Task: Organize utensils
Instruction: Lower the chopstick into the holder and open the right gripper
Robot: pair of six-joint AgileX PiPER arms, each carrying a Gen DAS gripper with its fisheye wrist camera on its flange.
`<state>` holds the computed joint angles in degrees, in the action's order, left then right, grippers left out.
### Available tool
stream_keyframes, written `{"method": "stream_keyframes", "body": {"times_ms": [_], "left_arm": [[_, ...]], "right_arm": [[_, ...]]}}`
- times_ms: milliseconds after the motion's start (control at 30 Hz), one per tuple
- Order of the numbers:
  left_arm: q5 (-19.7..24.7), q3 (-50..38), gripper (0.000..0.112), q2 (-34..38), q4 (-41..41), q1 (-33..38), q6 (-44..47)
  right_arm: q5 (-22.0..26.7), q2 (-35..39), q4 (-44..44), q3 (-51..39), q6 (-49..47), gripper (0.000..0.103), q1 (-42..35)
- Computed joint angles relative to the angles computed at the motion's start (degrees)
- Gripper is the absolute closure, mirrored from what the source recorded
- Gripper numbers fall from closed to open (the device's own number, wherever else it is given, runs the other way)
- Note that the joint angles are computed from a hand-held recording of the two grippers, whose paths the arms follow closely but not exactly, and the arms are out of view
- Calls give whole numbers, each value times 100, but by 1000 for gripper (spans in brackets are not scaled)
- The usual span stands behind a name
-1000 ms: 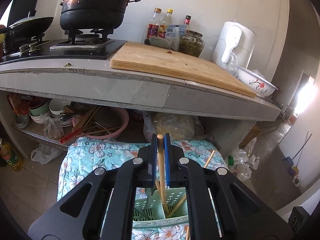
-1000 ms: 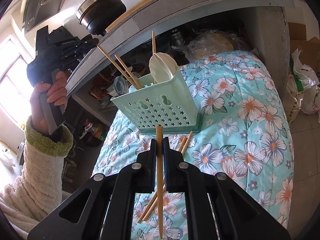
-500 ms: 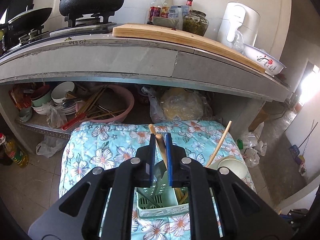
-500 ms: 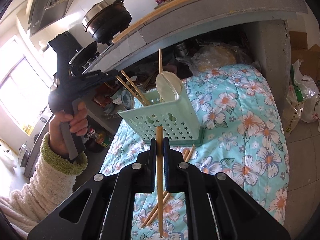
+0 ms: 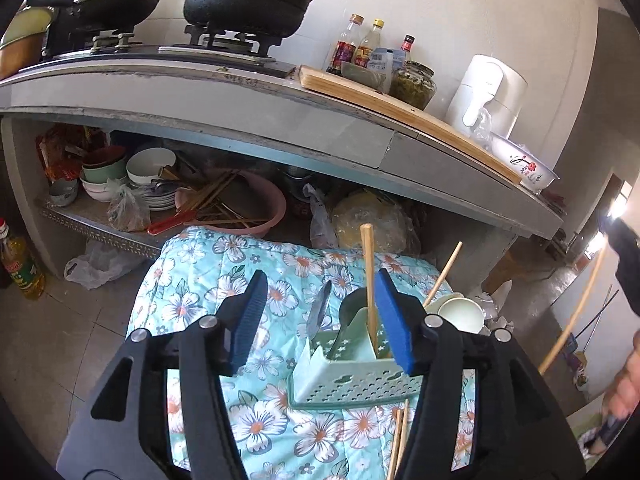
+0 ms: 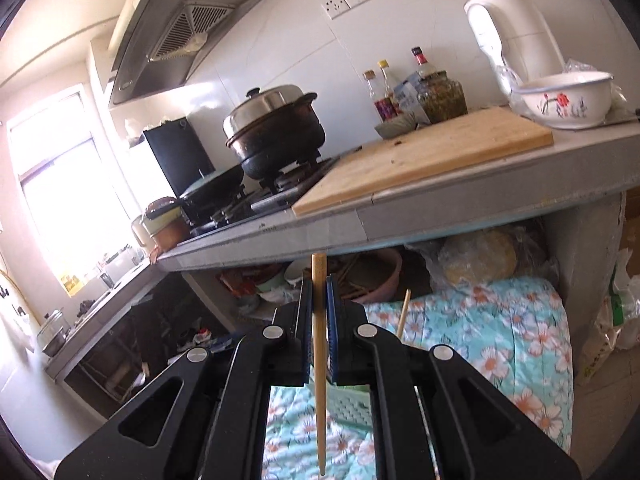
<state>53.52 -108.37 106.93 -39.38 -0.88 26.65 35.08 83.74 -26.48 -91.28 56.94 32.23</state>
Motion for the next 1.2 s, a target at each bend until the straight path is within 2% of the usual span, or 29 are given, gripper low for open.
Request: {"method": "stream_keyframes", "body": {"times_ms": [200,400,700,833,1033,1100,1167,1200], "left_arm": [[-214,1719,46,-908,-1023,771,1202],[-93,2797,44,-1441,-1528,1502,2015],[65,3331,43,-1589,-1667,1871,2435],[-33,3458,43,-1600,-1622,1749,2504],[-171,3569,42,-1561,-1561,1598,2535],[-199,3594,41,-1541,-1527,1551,2533],[-203,3602,41,-1517,-1508,1508,2519],[-211,3616,41,-1514,-1503,1486,2514]], "right_arm": [[266,971,-611,-1306,134,96,-144],[298,1598,-1118,-1801,344,96,-258],[192,2106,-1035,-1705,327,96,-328],[29,2174,-808,-1431,305,96,-311],[162,2273,-574,-1201,-32,95,-125],[305,2235,-515,-1148,-190,91,-77],[314,2142,-704,-997,-68,81,-35],[322,2096,-788,-930,7,80,-31]]}}
